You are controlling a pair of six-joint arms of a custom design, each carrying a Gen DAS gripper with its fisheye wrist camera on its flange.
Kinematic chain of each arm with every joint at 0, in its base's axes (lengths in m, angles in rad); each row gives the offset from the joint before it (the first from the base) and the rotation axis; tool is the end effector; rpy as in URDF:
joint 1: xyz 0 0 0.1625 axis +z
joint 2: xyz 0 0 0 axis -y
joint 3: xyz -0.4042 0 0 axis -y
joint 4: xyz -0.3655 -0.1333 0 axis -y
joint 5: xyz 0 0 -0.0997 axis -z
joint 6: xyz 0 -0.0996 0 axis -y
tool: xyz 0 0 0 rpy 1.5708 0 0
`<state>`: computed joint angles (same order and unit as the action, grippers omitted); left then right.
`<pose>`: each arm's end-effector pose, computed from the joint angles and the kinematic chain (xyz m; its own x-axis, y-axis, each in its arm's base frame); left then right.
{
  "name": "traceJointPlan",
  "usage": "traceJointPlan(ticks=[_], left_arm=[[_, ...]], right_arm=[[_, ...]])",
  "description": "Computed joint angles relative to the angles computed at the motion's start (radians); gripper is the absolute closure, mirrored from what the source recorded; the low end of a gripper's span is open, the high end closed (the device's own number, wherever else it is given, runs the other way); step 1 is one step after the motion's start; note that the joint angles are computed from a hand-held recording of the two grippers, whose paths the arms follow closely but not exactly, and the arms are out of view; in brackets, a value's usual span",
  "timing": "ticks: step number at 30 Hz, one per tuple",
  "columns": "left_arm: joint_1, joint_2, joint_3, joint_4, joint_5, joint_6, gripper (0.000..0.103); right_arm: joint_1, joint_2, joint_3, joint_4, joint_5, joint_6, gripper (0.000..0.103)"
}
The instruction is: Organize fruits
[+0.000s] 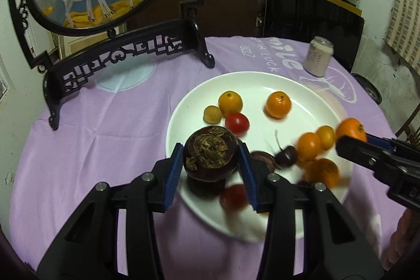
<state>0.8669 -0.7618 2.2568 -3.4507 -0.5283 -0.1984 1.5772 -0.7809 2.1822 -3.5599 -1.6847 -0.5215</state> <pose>-0.1120 -0.4708 0.0679 -0.7007 -0.0618 -0.7108 0.4710 0.7083 -0.5259 0.1251 -0.4858 0.0597 -0.8591 -0.3654 0.3583 -0.4998 0.7498 -0.4337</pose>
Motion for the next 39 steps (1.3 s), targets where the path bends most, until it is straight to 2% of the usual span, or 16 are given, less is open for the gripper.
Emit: traceJointPlan(ticks=[4, 8, 12, 16, 20, 22, 25, 27, 31, 34, 39], left_arm=[[0.052, 0.024, -0.047, -0.022, -0.038, 0.040, 0.059], [0.045, 0.056, -0.054, -0.083, 0.000, 0.090, 0.043], [0.034, 0.053, -0.040, -0.098, -0.002, 0.094, 0.040], [0.017, 0.052, -0.024, -0.097, 0.033, 0.071, 0.038], [-0.008, 0.016, 0.019, -0.054, 0.041, -0.008, 0.038], [-0.034, 0.014, 0.042, -0.042, 0.068, -0.035, 0.038], [-0.093, 0.025, 0.109, -0.063, 0.117, -0.090, 0.028], [-0.129, 0.032, 0.159, -0.064, 0.145, -0.153, 0.023], [-0.207, -0.005, 0.275, 0.077, 0.157, -0.398, 0.021], [-0.282, -0.029, 0.347, 0.194, 0.172, -0.585, 0.012], [-0.424, -0.101, 0.419, 0.569, 0.192, -0.955, 0.003]], right_arm=[[0.008, 0.077, -0.112, 0.048, -0.044, 0.014, 0.066], [-0.008, 0.107, -0.151, 0.063, -0.032, 0.033, 0.061], [-0.030, 0.075, -0.129, 0.079, 0.022, 0.053, 0.061], [-0.029, 0.034, -0.095, 0.059, 0.054, 0.071, 0.060], [-0.021, -0.002, -0.047, 0.046, 0.056, 0.067, 0.059], [-0.014, -0.017, -0.012, 0.017, 0.051, 0.057, 0.058], [-0.007, -0.032, 0.049, -0.048, 0.054, 0.038, 0.051], [-0.003, -0.030, 0.091, -0.108, 0.043, 0.012, 0.050], [-0.010, -0.001, 0.191, -0.273, 0.008, -0.051, 0.039], [-0.041, 0.048, 0.278, -0.443, -0.006, -0.100, 0.039], [-0.098, 0.152, 0.374, -0.674, -0.018, -0.168, 0.036]])
